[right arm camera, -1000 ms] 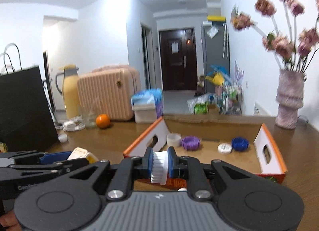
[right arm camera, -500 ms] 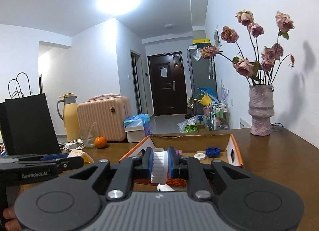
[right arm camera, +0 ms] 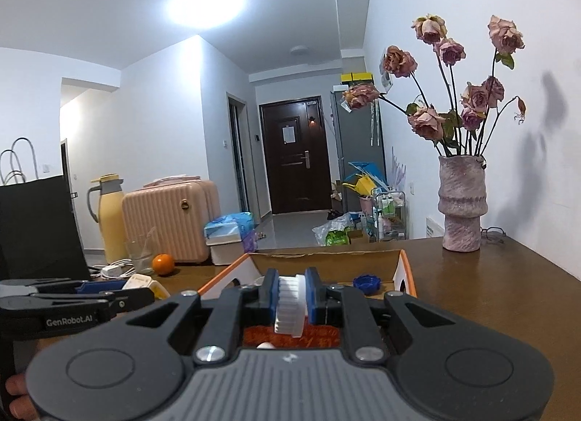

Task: Organize rigid objects
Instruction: 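Lift and carry the beige block and white brush over the cardboard box, then open both tools to drop the block and brush into the box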

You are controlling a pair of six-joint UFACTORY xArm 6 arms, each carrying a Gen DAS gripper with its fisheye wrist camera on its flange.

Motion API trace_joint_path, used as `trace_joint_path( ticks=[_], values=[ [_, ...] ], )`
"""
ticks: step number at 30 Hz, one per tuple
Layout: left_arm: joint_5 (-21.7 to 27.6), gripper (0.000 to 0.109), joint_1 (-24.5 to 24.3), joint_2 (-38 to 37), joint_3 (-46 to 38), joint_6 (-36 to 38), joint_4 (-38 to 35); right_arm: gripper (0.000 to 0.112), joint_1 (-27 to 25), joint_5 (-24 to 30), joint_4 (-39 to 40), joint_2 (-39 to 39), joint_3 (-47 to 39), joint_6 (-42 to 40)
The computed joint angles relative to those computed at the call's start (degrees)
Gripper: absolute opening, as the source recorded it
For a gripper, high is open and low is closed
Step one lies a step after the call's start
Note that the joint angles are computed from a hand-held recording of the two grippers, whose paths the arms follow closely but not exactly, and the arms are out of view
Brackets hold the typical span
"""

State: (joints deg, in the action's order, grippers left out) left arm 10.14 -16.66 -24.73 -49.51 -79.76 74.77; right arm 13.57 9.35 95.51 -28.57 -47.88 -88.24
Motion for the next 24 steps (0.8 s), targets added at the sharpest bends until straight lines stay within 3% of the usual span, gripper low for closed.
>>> trace_joint_path(
  ticks=[7,10,12,16,21,24],
  values=[
    [-3.65,0.042,4.21,13.65,-11.57,6.62,-5.78,0.015,-2.98,1.67,-2.72,13.08,-11.78,0.79],
    [-4.43,0.042,5.18,19.54,-16.52,14.25,-12.95,0.015,-4.13,2.58,-6.99,19.63,-17.66,5.08],
    [-4.54,0.042,5.43,23.83,-19.95,22.57,-21.38,0.015,-4.83,3.53,-10.28,23.78,-21.54,8.04],
    [-1.51,0.042,5.0,32.75,-28.61,38.14,-36.37,0.015,-6.68,6.8,-21.39,33.53,-30.73,18.84],
    [5.2,0.042,4.82,42.64,-39.8,47.67,-43.98,0.015,-7.91,9.23,-41.89,46.04,-42.95,38.35],
    [9.37,0.042,4.63,47.59,-45.66,53.2,-49.17,0.015,-8.77,13.5,-53.33,53.21,-51.38,49.35]
  ],
)
